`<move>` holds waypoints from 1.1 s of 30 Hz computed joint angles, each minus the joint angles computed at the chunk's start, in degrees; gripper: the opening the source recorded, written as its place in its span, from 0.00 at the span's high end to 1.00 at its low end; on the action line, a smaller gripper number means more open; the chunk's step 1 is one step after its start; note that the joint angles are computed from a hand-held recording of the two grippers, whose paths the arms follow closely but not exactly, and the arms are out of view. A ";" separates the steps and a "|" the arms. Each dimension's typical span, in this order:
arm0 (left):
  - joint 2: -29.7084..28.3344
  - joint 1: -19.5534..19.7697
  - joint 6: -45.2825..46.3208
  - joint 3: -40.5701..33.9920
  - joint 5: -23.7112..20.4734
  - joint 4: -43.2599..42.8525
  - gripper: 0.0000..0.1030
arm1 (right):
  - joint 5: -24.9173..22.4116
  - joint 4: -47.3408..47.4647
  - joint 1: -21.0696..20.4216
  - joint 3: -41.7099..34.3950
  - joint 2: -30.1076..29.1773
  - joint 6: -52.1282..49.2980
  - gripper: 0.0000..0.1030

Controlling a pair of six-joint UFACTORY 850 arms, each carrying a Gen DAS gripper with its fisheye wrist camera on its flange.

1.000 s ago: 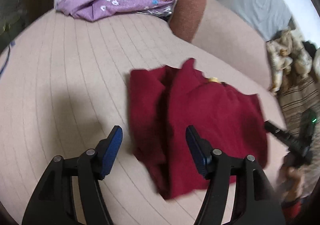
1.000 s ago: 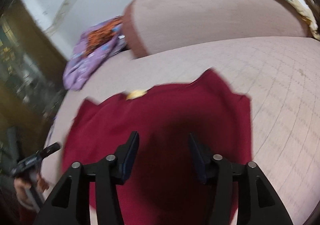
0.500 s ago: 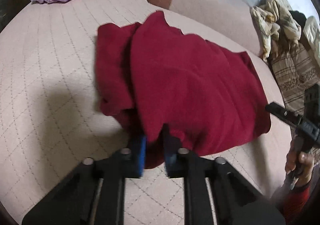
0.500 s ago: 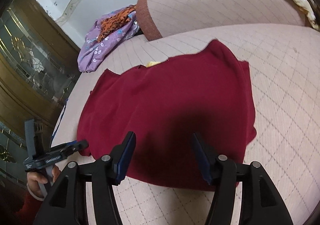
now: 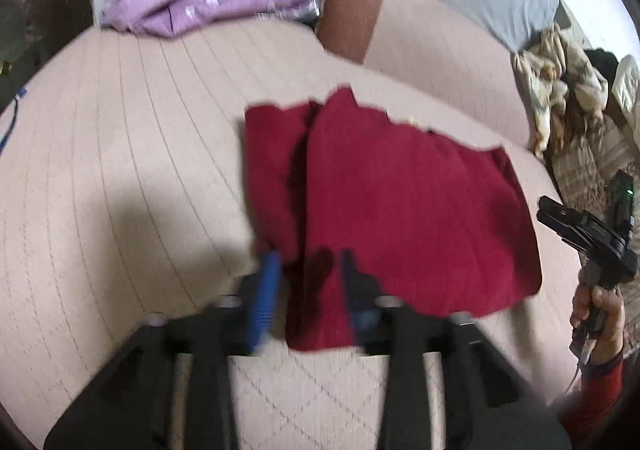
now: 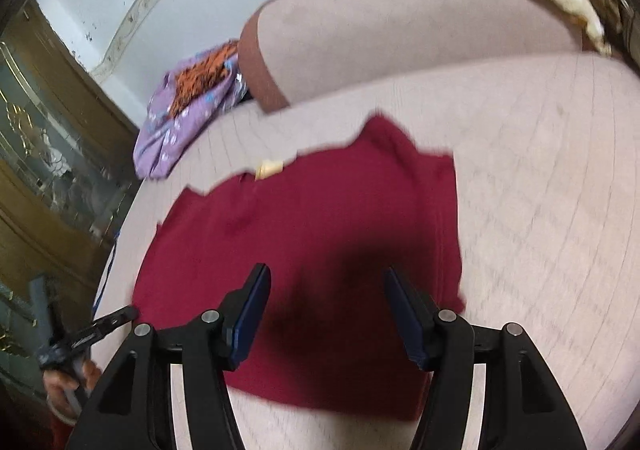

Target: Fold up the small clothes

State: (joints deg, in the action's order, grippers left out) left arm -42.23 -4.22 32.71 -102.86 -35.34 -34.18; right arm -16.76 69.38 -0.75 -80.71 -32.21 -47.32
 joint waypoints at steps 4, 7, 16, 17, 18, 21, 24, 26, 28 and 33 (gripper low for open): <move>-1.57 -0.48 -3.50 -1.75 2.36 3.01 0.49 | 1.03 -22.00 0.68 -10.44 -6.72 21.03 0.40; -3.31 -1.78 -9.96 -3.66 4.81 12.00 0.49 | 0.66 -38.06 0.96 -17.53 -11.72 37.25 0.41; -5.97 -2.68 -16.62 -6.59 6.39 20.43 0.41 | -6.84 -69.53 2.05 -32.51 -22.57 67.08 0.44; -5.98 -2.64 -16.58 -6.63 6.31 20.31 0.41 | -7.40 -71.82 2.58 -32.39 -22.03 68.45 0.42; -5.90 -2.60 -16.41 -6.58 6.34 20.10 0.41 | -6.15 -71.71 3.01 -30.94 -20.76 67.79 0.42; -5.44 -2.60 -15.99 -6.01 6.87 19.83 0.41 | -3.80 -58.30 4.62 -28.20 -17.78 54.01 0.42; -4.83 -2.48 -15.41 -5.17 7.20 19.12 0.41 | -7.02 -41.73 6.72 -30.33 -17.97 36.06 0.42; -4.50 -2.22 -14.45 -4.72 7.31 17.80 0.41 | -10.73 -38.27 8.49 -34.68 -20.23 30.44 0.45; -4.38 -1.95 -13.73 -4.56 7.12 16.62 0.39 | -13.01 -40.80 10.68 -39.13 -22.86 30.10 0.45; -4.54 -1.17 -13.02 -5.03 6.11 15.19 0.38 | -22.87 -46.85 14.25 -60.79 -36.69 36.93 0.45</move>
State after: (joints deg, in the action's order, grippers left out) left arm -46.77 -5.40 19.69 -107.89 -29.23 -18.99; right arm -39.63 22.53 13.50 -141.50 -68.91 -10.39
